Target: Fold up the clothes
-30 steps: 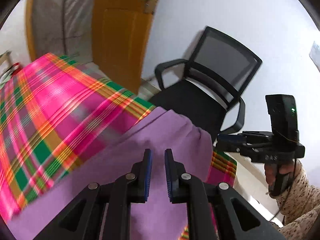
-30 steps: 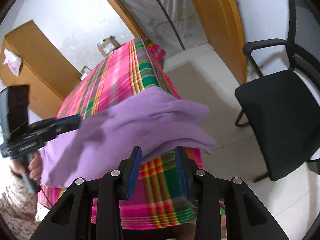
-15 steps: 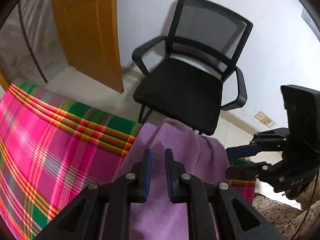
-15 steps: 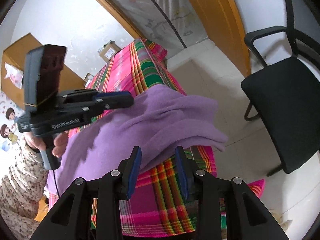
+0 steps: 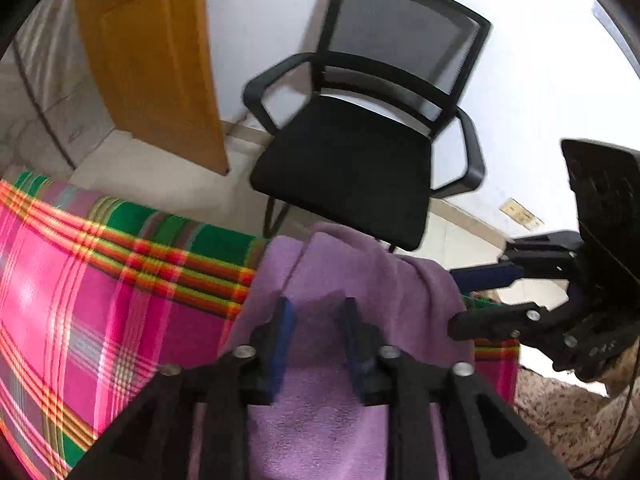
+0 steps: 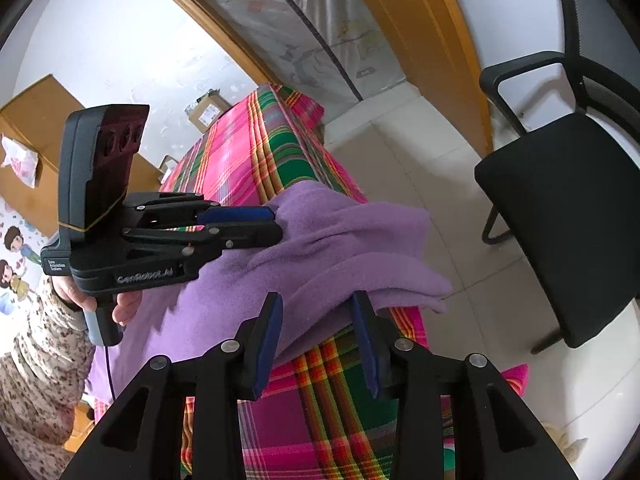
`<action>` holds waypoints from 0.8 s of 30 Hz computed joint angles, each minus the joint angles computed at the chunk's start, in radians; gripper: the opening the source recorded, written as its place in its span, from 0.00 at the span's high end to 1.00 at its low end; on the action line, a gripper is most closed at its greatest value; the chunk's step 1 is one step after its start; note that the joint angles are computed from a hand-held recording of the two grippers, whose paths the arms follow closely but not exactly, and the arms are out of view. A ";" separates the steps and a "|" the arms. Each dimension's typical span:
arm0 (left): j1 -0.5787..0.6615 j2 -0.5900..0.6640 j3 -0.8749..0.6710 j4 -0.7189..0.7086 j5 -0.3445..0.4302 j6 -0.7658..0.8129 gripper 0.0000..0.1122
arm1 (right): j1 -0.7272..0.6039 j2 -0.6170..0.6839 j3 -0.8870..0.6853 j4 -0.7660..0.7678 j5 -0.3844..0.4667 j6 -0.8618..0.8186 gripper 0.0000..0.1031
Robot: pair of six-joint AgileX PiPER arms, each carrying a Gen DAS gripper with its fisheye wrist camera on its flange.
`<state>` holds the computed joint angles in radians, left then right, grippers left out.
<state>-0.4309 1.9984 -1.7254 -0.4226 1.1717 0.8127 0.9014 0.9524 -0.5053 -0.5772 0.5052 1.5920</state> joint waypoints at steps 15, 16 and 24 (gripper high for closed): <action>-0.034 -0.033 0.053 0.071 -0.124 -0.062 0.69 | 0.028 0.004 0.005 -0.046 0.017 0.055 0.63; -0.035 -0.037 0.060 0.069 -0.126 -0.053 0.69 | 0.026 0.005 0.005 -0.045 0.015 0.053 0.63; -0.009 -0.012 0.027 0.009 -0.072 -0.022 0.81 | 0.029 0.007 0.009 -0.062 0.011 0.073 0.63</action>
<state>-0.4400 1.9860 -1.6983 -0.4139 1.0993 0.7911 0.9301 0.9594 -0.4960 -0.6395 0.5159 1.6653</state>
